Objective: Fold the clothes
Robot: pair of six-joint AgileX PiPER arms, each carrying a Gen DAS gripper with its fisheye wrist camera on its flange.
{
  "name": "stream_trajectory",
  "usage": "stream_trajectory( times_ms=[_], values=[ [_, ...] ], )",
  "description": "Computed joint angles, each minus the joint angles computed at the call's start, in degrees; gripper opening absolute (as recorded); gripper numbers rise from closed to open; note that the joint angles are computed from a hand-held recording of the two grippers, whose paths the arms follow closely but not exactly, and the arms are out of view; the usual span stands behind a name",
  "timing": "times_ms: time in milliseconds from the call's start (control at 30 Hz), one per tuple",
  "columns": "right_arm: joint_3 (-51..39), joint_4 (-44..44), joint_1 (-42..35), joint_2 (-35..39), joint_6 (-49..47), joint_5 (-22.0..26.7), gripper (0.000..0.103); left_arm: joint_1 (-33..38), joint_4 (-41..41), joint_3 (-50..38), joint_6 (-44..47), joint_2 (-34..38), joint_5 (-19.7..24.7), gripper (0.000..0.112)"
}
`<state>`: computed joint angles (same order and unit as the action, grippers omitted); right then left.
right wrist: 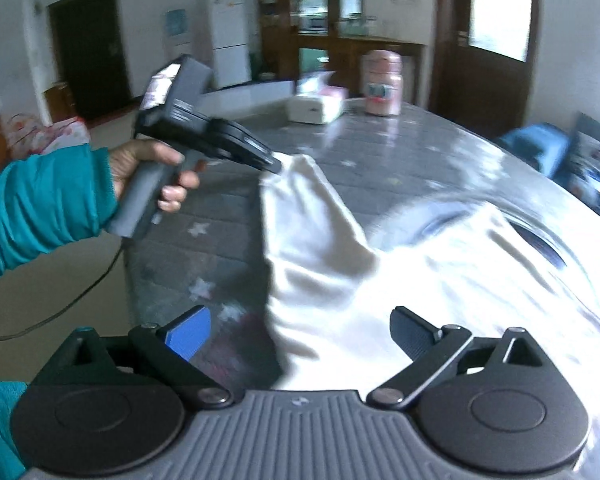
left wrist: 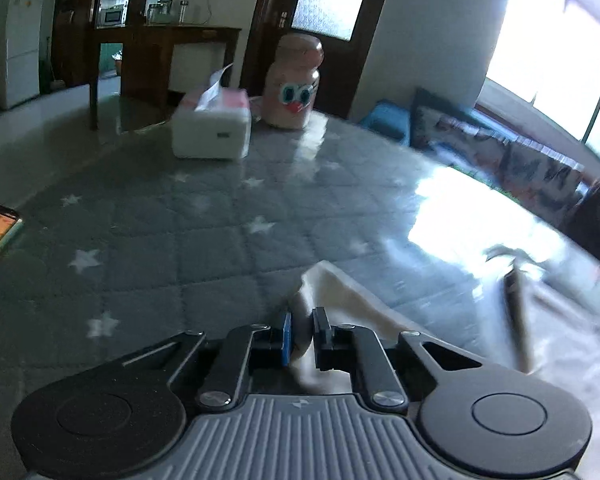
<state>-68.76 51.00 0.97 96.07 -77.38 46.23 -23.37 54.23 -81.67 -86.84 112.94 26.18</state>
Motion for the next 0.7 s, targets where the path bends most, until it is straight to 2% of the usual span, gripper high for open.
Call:
stream_trajectory(
  times_ms=[200,400,533,700],
  values=[
    [5.70,1.56,-9.09,-4.47,-2.00,-0.27,0.097,-5.37,3.63,-2.51,-0.15,-2.26,-0.20,0.009],
    [9.63,6.20,-17.64,-6.36,-6.24,0.24,0.097,-11.80,-0.84,-9.04,6.91,-2.66,-1.85,0.009],
    [11.83,9.75,-23.86,-6.84,-9.73,2.00,0.097,-16.36,-8.85,-15.45,18.88,-0.11,-3.83,0.009],
    [13.63,11.66,-29.43,-6.74,-11.98,3.95,0.097,-20.53,-24.19,-22.97,35.87,5.29,-4.04,0.009]
  ],
)
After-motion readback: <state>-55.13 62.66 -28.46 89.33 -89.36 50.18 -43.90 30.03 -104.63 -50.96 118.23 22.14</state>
